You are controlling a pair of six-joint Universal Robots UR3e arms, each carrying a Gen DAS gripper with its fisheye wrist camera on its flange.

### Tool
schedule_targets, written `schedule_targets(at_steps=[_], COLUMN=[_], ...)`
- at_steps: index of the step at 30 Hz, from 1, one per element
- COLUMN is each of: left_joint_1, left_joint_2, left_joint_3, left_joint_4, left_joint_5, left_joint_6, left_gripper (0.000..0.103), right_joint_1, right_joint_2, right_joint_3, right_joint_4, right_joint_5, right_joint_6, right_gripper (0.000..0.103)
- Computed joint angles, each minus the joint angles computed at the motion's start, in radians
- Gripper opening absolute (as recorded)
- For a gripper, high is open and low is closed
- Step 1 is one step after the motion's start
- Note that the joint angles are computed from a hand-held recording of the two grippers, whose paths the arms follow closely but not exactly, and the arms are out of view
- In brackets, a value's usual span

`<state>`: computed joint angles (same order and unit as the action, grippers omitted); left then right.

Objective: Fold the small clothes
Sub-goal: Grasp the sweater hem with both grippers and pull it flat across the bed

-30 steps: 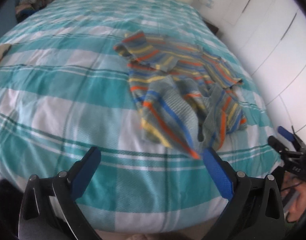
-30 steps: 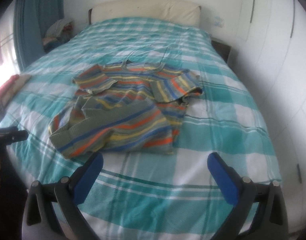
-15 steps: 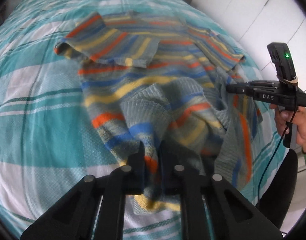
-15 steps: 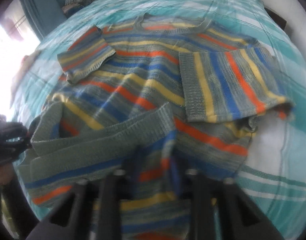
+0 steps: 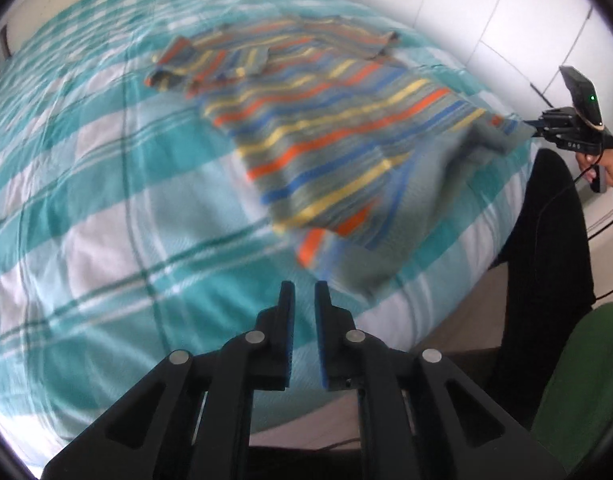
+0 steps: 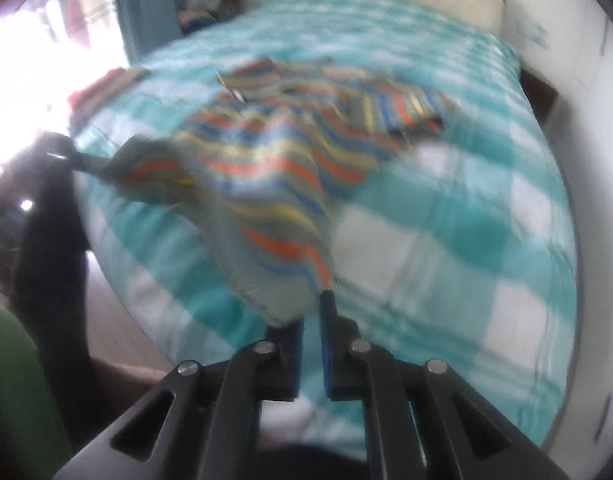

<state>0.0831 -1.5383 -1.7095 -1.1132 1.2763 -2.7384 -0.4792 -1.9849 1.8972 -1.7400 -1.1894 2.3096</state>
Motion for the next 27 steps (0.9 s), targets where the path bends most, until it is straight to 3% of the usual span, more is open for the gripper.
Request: schedule_targets(at_steps=[2, 3, 4, 5, 6, 9, 11, 13, 14, 16, 20, 22, 24, 27], left_joint_1=[0.061, 0.091, 0.107, 0.109, 0.092, 0.02, -0.034, -0.08, -0.097, -0.09, -0.021, -0.009, -0.022, -0.086], left_joint_2=[0.051, 0.068, 0.067, 0.069, 0.046, -0.061, -0.157, -0.224, -0.252, -0.227, -0.026, 0.032, 0.041, -0.033], left_joint_3=[-0.039, -0.056, -0.069, -0.092, -0.099, -0.069, -0.021, 0.02, 0.049, 0.033, -0.066, -0.077, -0.075, -0.049], left_joint_4=[-0.012, -0.006, 0.02, 0.059, 0.107, 0.161, 0.174, 0.189, 0.174, 0.188, 0.159, 0.131, 0.1, 0.078], left_joint_5=[-0.053, -0.095, -0.127, -0.142, -0.139, -0.115, -0.1, -0.072, -0.058, -0.073, -0.11, -0.085, -0.047, 0.069], left_joint_6=[-0.031, -0.053, -0.082, -0.117, -0.162, -0.262, -0.303, -0.34, -0.358, -0.386, -0.366, -0.364, -0.366, -0.409], left_gripper=[0.016, 0.028, 0.037, 0.056, 0.072, 0.077, 0.072, 0.029, 0.006, 0.004, 0.004, 0.003, 0.003, 0.002], right_joint_1=[-0.062, -0.105, -0.155, -0.21, -0.248, -0.256, -0.199, -0.138, -0.12, -0.097, -0.116, -0.116, -0.068, 0.051], right_joint_2=[-0.021, -0.032, -0.047, -0.058, -0.067, 0.008, 0.07, 0.124, 0.157, 0.161, 0.075, 0.053, 0.05, 0.113], right_joint_3=[0.021, 0.025, 0.017, 0.007, 0.006, 0.021, 0.058, 0.092, 0.091, 0.071, -0.06, -0.117, -0.122, -0.038], right_joint_4=[0.032, 0.059, 0.112, 0.172, 0.218, 0.236, 0.144, 0.068, 0.053, 0.068, 0.317, 0.422, 0.405, 0.199], right_joint_5=[-0.02, 0.005, 0.048, 0.111, 0.161, 0.256, 0.253, 0.268, 0.286, 0.295, 0.33, 0.338, 0.308, 0.173], right_joint_6=[0.009, 0.008, 0.003, -0.003, -0.009, 0.068, 0.148, 0.206, 0.221, 0.259, 0.189, 0.184, 0.249, 0.409], right_gripper=[0.025, 0.031, 0.044, 0.054, 0.056, 0.061, 0.061, 0.059, 0.042, 0.006, 0.006, 0.006, 0.006, 0.006])
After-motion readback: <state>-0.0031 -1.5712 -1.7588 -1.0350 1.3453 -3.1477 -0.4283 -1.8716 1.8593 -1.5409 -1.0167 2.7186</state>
